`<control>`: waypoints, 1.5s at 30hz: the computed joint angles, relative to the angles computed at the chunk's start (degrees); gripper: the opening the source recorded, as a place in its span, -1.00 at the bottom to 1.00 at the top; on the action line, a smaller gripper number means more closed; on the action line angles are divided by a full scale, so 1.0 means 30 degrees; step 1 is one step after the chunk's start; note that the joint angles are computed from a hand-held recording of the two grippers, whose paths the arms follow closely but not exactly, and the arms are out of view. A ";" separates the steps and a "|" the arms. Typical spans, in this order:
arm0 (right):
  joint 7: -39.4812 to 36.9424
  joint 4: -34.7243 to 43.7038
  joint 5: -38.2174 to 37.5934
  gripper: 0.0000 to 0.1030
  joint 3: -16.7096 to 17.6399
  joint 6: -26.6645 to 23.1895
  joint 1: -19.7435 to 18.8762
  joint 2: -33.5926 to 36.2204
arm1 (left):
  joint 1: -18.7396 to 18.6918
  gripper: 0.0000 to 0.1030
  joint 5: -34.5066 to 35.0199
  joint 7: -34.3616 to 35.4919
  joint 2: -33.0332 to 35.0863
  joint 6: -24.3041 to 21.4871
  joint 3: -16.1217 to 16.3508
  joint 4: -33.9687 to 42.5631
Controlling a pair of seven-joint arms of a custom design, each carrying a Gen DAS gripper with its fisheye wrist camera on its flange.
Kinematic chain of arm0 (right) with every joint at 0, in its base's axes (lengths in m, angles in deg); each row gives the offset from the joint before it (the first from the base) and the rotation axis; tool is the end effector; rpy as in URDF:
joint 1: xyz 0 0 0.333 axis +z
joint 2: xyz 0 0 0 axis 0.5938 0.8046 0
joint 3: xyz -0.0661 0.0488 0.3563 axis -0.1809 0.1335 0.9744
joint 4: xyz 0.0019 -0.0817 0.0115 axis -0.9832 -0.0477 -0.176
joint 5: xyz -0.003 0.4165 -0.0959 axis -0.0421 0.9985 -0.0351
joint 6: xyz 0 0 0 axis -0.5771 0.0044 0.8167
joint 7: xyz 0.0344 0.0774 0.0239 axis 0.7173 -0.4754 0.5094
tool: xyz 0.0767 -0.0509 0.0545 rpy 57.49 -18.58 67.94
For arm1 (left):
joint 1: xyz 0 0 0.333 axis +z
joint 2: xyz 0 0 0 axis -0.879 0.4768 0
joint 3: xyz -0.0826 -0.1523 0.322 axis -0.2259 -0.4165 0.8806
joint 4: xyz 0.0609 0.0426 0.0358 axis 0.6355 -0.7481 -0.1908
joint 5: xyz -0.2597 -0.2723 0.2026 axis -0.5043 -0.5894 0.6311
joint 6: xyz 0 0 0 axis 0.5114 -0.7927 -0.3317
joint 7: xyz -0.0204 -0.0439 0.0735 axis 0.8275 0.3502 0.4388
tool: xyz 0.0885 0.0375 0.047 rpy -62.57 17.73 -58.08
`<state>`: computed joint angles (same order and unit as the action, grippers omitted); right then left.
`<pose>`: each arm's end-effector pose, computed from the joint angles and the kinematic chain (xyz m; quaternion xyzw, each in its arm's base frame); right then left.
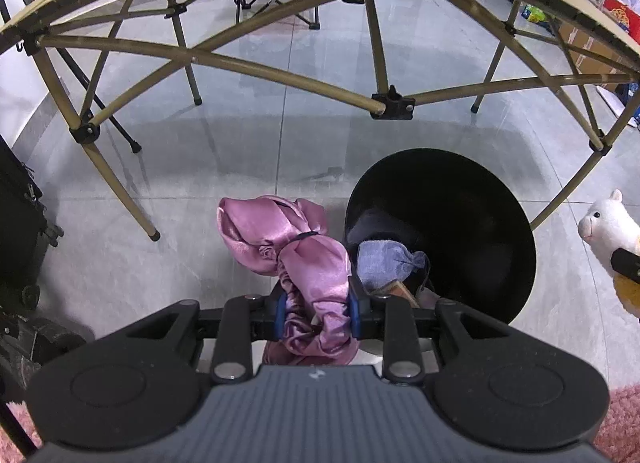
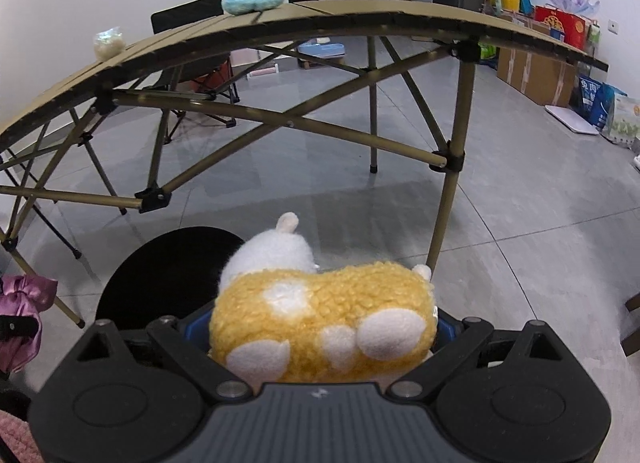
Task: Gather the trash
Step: 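Carry the scrunchie and plush toy with both tools down toward the black bin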
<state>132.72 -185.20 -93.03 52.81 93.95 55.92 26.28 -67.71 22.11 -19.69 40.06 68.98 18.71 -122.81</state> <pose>0.6631 0.2645 0.5367 -0.6316 0.6869 -0.2332 0.2736 0.6921 -0.1311 0.5494 -0.7091 0.6590 -0.1773 0.1771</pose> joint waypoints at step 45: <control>0.0667 -0.0367 0.0893 0.90 -0.0385 -0.0219 -0.0699 0.0586 | -0.2665 -0.44 -0.0668 0.0963 0.6011 -0.3743 0.0010 0.8297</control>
<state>134.72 -186.30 -90.35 51.65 93.30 53.82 28.03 -75.70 20.11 -16.80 58.09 57.75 18.74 -97.92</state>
